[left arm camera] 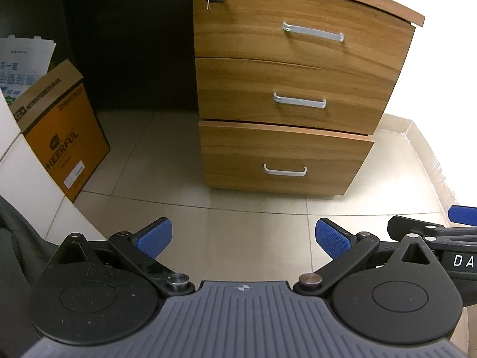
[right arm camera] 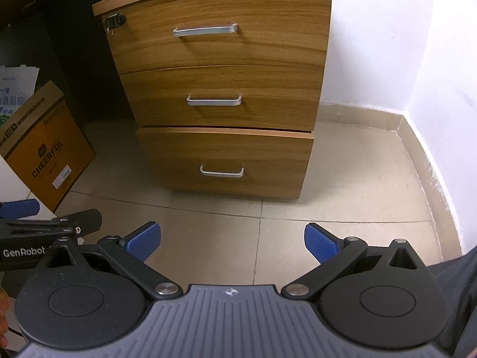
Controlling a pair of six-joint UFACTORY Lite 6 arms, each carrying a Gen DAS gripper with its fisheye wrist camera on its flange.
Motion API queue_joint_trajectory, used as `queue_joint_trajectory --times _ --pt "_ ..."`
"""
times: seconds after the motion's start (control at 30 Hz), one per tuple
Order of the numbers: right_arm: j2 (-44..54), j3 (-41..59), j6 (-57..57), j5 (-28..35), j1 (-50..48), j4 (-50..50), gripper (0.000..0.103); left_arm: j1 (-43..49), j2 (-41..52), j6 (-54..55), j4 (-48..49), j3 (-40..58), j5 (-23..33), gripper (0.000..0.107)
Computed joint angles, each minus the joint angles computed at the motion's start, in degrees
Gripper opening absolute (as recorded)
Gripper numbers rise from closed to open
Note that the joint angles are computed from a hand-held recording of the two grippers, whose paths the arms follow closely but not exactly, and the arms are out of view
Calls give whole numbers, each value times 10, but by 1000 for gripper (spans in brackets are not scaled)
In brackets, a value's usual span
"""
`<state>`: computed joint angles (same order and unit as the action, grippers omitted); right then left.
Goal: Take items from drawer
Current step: 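Move the right tool toward the bottom drawer's front edge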
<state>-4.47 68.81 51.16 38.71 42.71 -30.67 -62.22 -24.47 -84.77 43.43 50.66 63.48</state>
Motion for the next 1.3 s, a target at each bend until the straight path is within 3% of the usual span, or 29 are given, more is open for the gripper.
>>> queue_joint_trajectory --times 0.37,0.7,0.93,1.1,1.23,1.3 --pt "58 10 14 -65 -50 -22 103 60 19 40 13 -26 -83 103" --pt "161 51 61 -150 -110 -82 103 164 72 69 68 -40 -216 103" --pt "243 106 100 -198 -153 -131 103 224 146 68 149 -25 -274 103" --pt "301 150 98 -229 -190 -138 103 288 196 72 183 -10 -355 103" --pt "345 187 47 -261 -226 -106 103 338 240 32 258 3 -420 103" --pt "370 208 -12 -281 -246 -62 103 365 252 -26 342 -1 -456 103"
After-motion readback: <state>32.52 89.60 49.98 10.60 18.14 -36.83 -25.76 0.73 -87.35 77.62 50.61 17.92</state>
